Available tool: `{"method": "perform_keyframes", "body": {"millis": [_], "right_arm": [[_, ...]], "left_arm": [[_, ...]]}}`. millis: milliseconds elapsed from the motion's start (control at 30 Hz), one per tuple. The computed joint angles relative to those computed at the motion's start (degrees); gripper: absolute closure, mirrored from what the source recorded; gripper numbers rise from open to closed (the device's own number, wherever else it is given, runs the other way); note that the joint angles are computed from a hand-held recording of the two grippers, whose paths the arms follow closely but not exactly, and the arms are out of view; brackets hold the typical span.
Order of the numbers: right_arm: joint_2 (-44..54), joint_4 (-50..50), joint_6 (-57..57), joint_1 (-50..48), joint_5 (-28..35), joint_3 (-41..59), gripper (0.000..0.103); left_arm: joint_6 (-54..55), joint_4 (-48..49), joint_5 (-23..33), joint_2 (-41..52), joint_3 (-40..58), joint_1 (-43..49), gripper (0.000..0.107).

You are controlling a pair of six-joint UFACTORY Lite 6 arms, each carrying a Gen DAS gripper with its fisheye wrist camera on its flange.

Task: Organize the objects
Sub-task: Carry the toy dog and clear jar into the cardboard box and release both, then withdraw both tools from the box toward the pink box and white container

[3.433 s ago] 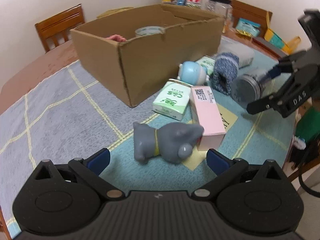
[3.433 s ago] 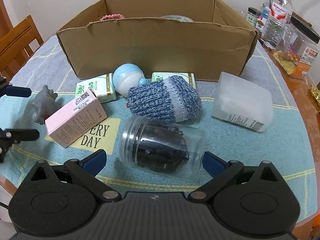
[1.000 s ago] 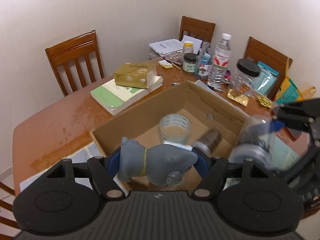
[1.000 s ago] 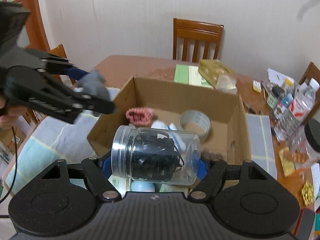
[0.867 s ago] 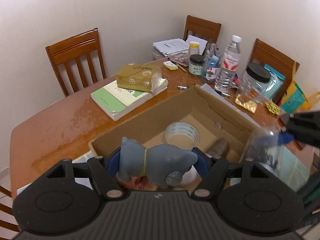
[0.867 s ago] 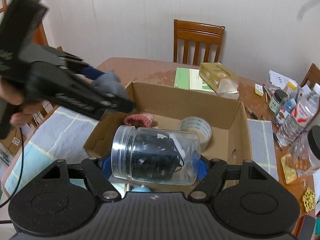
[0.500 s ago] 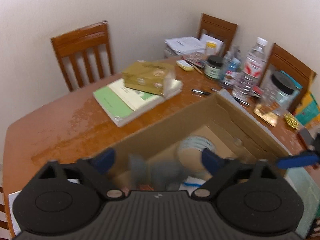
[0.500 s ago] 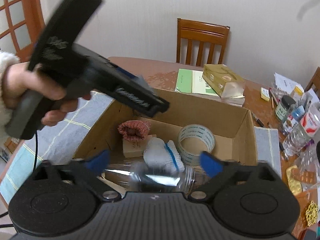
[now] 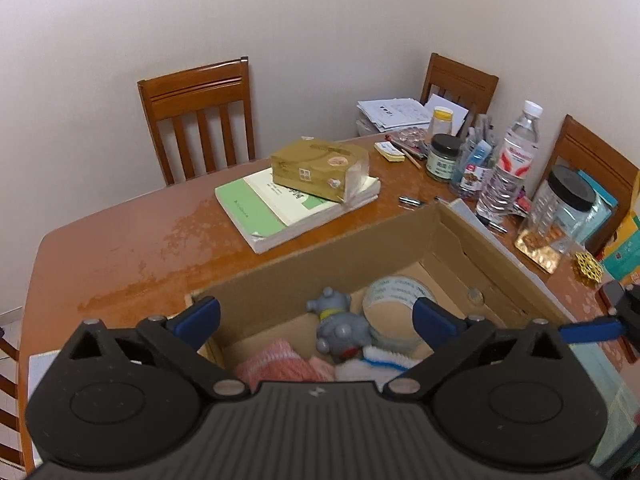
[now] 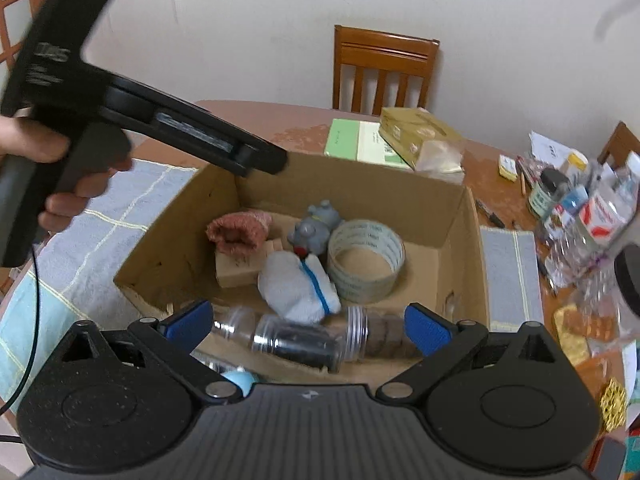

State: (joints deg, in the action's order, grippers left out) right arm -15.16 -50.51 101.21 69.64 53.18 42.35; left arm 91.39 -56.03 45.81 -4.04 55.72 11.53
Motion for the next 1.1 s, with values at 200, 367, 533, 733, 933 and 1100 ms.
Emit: {"method": "perform_keyframes", "body": {"millis": [200,367,533,733,933,1100], "right_arm": [[0.1,0.1,8.3,8.3,6.2,-3.1,0.0],[-0.6,2.5,15.0,14.1,10.0,-5.1,0.0],[-0.2,4.5,21.1,20.4,13.4,-6.8,0.0],[-0.3,8.1,25.3,25.9,16.2,-8.9,0.0],[-0.8,12.2,30.5,30.5,16.5,-12.1,0.0],[-3.2,14.4,34.6,32.7,15.6,-15.8,0.0]], "left_arm": [[1.3,-0.2,2.2,-8.7,-7.8,5.4,0.005],[2.0,-0.5,4.5,-16.2,-13.6,11.1,0.005],[2.2,0.9,7.3,-22.3,-18.8,16.8,0.005],[4.4,2.3,9.4,-31.1,-27.8,24.2,0.005],[5.0,6.9,9.1,-38.9,-36.9,29.0,0.005],[1.0,11.2,7.3,-41.8,-41.9,28.9,0.005]]}}
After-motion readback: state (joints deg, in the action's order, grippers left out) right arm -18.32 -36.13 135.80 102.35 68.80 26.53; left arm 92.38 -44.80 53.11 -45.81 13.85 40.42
